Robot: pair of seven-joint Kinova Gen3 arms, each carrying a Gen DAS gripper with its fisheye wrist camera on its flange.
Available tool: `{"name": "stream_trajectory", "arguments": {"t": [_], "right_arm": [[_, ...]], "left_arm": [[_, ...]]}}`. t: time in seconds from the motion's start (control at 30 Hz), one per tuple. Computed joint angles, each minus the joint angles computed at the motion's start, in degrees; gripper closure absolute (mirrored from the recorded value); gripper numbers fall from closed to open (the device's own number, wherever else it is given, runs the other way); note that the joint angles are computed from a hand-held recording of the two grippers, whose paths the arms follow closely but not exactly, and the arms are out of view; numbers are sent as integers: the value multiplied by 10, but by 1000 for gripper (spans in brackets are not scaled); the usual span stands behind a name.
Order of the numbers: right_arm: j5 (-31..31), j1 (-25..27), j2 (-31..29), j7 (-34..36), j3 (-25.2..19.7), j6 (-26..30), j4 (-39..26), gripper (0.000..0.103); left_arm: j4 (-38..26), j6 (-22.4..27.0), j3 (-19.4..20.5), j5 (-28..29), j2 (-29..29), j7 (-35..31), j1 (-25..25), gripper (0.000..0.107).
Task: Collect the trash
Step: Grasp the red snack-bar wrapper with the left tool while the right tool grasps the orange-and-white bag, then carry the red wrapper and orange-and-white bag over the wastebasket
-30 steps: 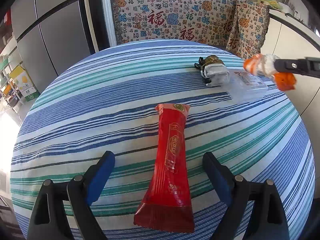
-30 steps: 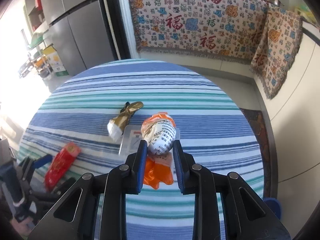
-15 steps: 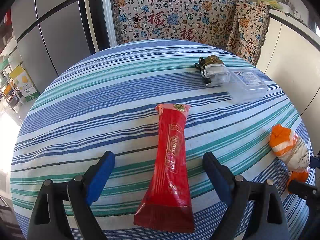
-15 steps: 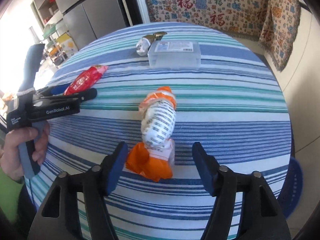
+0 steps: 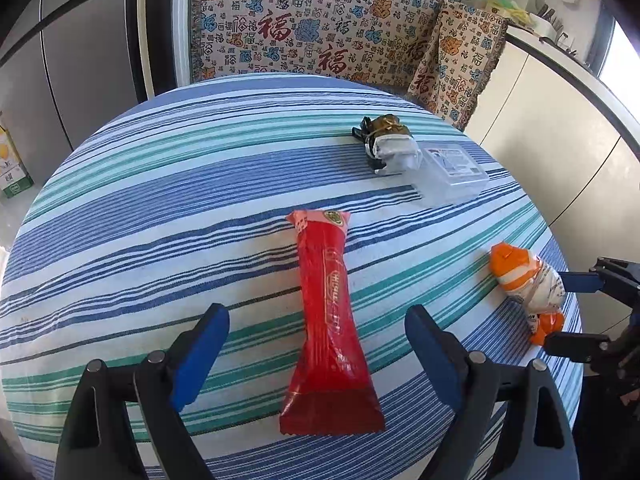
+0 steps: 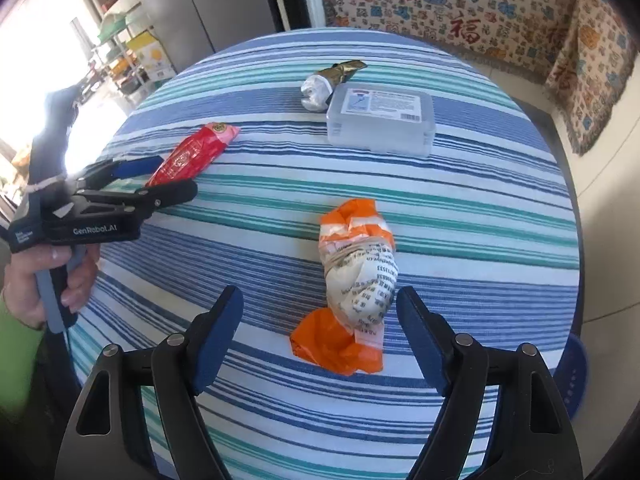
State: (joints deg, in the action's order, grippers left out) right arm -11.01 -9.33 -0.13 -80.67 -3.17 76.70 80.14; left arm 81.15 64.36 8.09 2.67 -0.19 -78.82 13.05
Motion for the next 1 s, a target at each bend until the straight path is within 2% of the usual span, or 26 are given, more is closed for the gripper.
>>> {"name": "stream_trajectory", "arguments": {"t": [0.1,0.13,0.17,0.2,0.23,0.27,0.43,0.6,0.8,1.0], "right_arm": [[34,-9,21,-19,-6,10,-17,24],[37,-9,27,-20,-5,15,-22,32],[37,-11,32,-18,0,19,-25,55],[28,-2,33,-11,0,20,-25,58],[16,4,29,-5,3,13,-19,59],[12,8,21,-3,5,7,-14,59],[-39,37,-28,25,28,-18,25,59],[-87,69,-56,59,64,-18,54,59],[-114,106,-83,85,102,-7,79,59],[-132,164,-108,124,174,14,82,59]], "left_arm": [[-30,23,3,-42,18,10,23,20],[-39,30,17,-60,24,12,23,25],[-45,38,19,-70,30,11,30,40],[-55,49,22,-83,37,10,39,68],[-59,58,24,-93,42,12,45,85],[-58,59,15,-96,42,16,56,90],[-16,18,8,-21,3,25,35,91],[5,-8,25,6,-20,47,43,92],[-22,-15,61,-10,-7,88,83,93],[-84,-19,88,-46,33,121,148,94]]}}
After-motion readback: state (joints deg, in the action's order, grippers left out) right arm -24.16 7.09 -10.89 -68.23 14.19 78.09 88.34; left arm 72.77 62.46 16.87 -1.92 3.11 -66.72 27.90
